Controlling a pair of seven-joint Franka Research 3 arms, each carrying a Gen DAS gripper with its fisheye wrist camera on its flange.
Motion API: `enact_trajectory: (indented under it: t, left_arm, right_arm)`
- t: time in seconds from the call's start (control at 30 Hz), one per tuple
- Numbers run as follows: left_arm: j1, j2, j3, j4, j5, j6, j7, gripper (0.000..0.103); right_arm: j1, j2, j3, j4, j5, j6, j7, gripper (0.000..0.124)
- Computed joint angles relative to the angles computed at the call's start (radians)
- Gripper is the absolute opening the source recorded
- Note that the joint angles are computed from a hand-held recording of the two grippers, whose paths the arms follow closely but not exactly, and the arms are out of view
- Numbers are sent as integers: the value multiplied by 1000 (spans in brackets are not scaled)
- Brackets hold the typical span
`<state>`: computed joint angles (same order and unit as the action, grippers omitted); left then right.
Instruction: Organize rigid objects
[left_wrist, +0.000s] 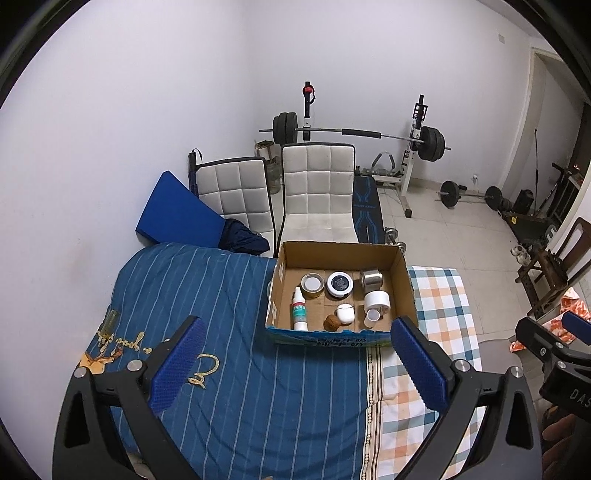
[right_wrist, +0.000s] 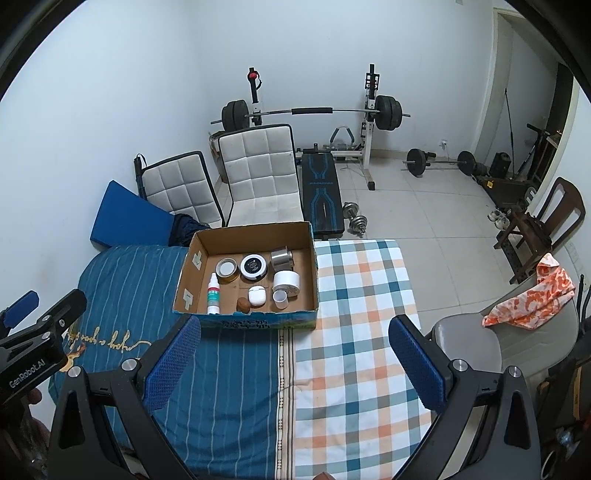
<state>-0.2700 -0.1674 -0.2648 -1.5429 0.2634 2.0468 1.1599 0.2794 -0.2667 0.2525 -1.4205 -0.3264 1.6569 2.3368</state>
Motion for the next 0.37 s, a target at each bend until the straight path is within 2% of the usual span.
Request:
enact_trajectory:
  t: [0.37]
  left_arm:
    - [-4, -11, 0, -16, -6, 24, 0, 103]
  right_arm:
    - [1, -1, 8, 13, -21, -14, 15, 103]
